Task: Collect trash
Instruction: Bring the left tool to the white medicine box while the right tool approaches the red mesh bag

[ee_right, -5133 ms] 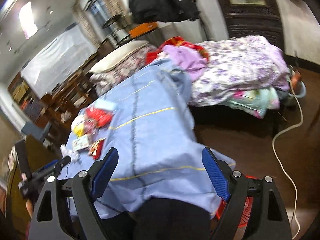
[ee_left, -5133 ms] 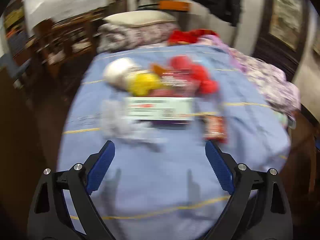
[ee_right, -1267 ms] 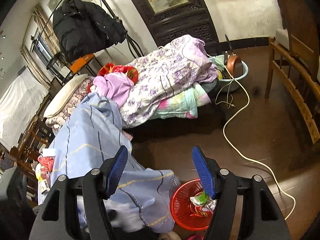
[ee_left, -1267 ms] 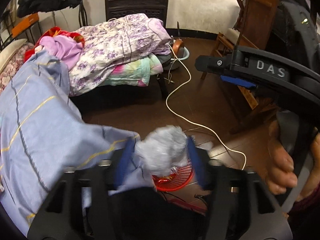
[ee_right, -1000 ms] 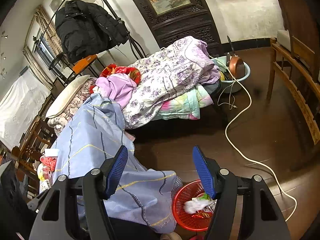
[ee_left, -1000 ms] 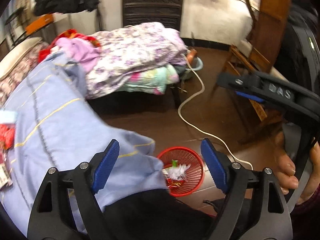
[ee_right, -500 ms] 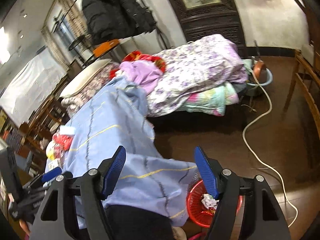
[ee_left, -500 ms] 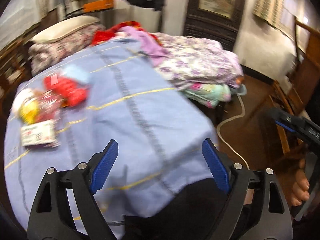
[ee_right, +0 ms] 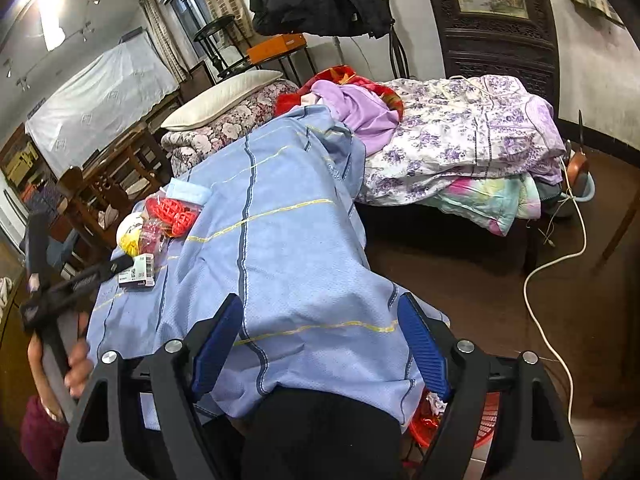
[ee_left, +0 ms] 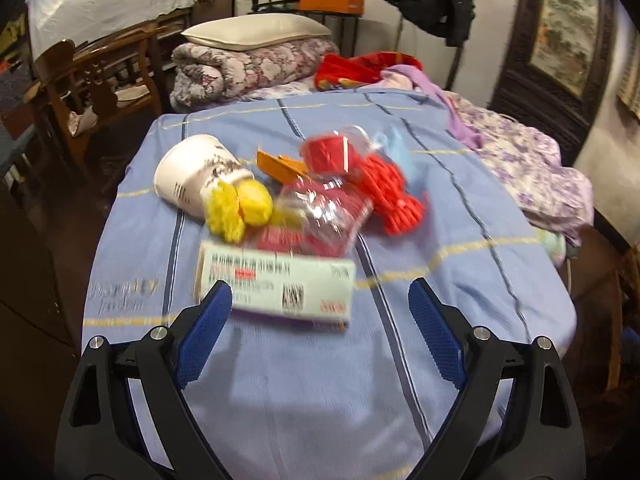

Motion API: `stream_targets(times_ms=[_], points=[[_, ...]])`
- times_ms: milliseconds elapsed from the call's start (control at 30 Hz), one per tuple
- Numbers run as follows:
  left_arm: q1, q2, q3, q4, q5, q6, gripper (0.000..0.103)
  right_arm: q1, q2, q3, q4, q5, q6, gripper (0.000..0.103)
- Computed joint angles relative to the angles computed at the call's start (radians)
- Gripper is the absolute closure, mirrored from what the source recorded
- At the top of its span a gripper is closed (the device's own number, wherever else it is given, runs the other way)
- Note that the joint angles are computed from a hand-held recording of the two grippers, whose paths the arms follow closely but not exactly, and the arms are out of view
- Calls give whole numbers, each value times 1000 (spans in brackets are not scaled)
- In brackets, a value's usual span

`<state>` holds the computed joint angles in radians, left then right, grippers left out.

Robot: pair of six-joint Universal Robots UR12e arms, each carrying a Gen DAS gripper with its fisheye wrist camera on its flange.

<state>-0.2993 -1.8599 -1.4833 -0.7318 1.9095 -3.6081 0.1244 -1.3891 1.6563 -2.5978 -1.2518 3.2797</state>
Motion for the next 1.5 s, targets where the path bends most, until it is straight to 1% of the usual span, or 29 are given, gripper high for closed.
stream_targets(times_ms=[67, 133, 233, 333, 467, 533, 633, 700, 833, 900, 967, 1000, 1033, 1100, 1200, 1300, 1400, 1500], points=[[2, -20, 25, -33, 21, -14, 16, 6, -3, -3, 9, -17, -9, 24], [3, -39, 52, -92, 58, -36, 16, 9, -3, -6, 12, -29, -12, 24], [8, -32, 36, -109, 62, -54, 16, 12, 0, -13, 9, -43, -18, 22], [18, 4, -12, -148, 70, -69, 16, 15, 6, -18, 15, -36, -20, 22], [31, 71, -91, -165, 66, -78, 16, 20, 14, -23, 14, -16, -30, 22], [34, 111, -134, -169, 65, -96, 16, 23, 18, -25, 14, -7, -35, 22], [40, 144, -168, -140, 49, -121, 16, 28, 23, -29, 12, 10, -45, 22], [41, 147, -170, -120, 45, -128, 16, 29, 24, -30, 12, 20, -50, 22], [53, 119, -143, -102, 24, -140, 16, 33, 19, -27, -3, 21, -61, 22], [54, 97, -124, -114, 33, -146, 16, 33, 17, -27, -11, 23, -65, 22], [60, 86, -120, -104, 16, -137, 16, 33, 22, -37, -6, 41, -77, 22], [60, 80, -117, -113, 21, -137, 16, 34, 25, -42, -1, 52, -83, 22], [59, 75, -116, -123, 26, -134, 15, 35, 34, -55, 8, 73, -90, 22], [50, 70, -120, -110, 60, -115, 13, 40, 54, -82, 22, 112, -98, 22], [56, 75, -133, -90, 50, -115, 7, 60, 97, -139, 51, 174, -127, 22], [52, 76, -147, -57, 67, -96, 6, 87, 140, -197, 80, 205, -182, 22], [47, 77, -165, -6, 88, -81, 6, 111, 184, -258, 110, 220, -229, 28], [48, 78, -167, -1, 85, -79, 6, 136, 227, -322, 144, 198, -263, 38]])
